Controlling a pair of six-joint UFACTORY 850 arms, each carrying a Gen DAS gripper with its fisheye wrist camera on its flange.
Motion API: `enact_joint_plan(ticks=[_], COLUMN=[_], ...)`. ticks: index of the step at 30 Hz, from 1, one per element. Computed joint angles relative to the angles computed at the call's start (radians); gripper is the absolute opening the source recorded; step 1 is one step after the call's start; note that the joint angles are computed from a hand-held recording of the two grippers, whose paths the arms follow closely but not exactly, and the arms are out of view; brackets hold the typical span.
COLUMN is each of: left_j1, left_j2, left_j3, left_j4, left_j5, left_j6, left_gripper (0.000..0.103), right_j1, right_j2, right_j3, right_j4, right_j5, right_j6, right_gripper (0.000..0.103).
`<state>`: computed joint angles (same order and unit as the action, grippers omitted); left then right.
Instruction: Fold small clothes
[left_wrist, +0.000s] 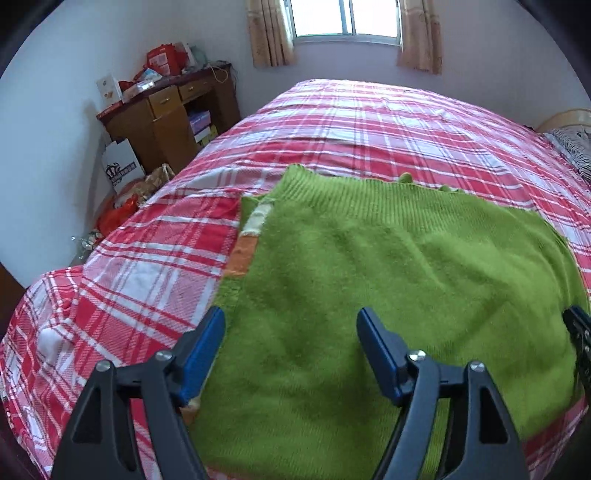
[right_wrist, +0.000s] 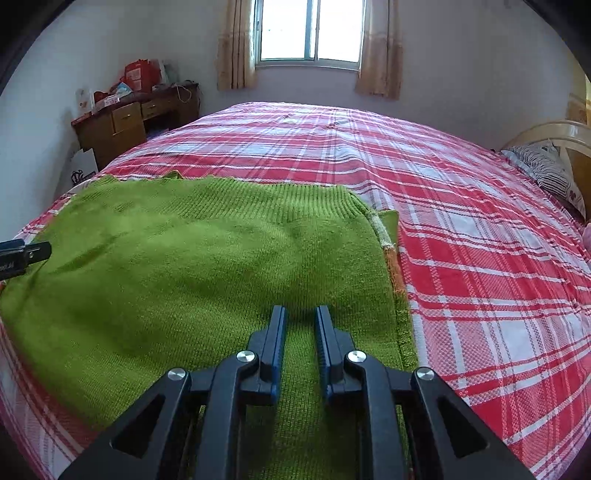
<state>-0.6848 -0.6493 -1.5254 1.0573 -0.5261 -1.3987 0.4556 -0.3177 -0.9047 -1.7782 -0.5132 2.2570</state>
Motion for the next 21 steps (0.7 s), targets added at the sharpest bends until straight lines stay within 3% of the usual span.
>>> enact_joint_plan(ticks=[2, 6, 9, 12, 14, 16, 21], left_j1=[-0.001, 0.001, 0.003, 0.010, 0.026, 0.042, 0.107], left_j2=[0.013, 0.020, 0.026, 0.049, 0.068, 0.076, 0.081], left_j3=[0.017, 0.031, 0.043, 0.080, 0.113, 0.131, 0.174], left_j4=[0.035, 0.054, 0.051, 0.101, 0.143, 0.154, 0.247], left_j5=[-0.009, -0.037, -0.044, -0.027, 0.019, 0.068, 0.309], left_j6=[-0.034, -0.065, -0.069, -0.124, -0.194, -0.240, -0.475], left_gripper=[0.076, 0.076, 0.076, 0.081, 0.091, 0.091, 0.091], right_j1=[0.006, 0.055, 0.074, 0.100, 0.126, 0.125, 0.113], right_j2=[0.007, 0.042, -0.011, -0.095, -0.103, -0.103, -0.100], right_j3=[-0.016, -0.021, -0.083, -0.136, -0.123, -0.126, -0.116], right_j4=[0.073, -0.092, -0.179, -0.093, -0.125, -0.108, -0.169], right_j5=[-0.012, 0.000, 0.113, 0.117, 0.037, 0.039, 0.047], right_j6=[-0.040, 0.152, 0.177, 0.060, 0.082, 0.066, 0.125], right_gripper=[0.017, 0.017, 0.017, 0.017, 0.018, 0.019, 0.019])
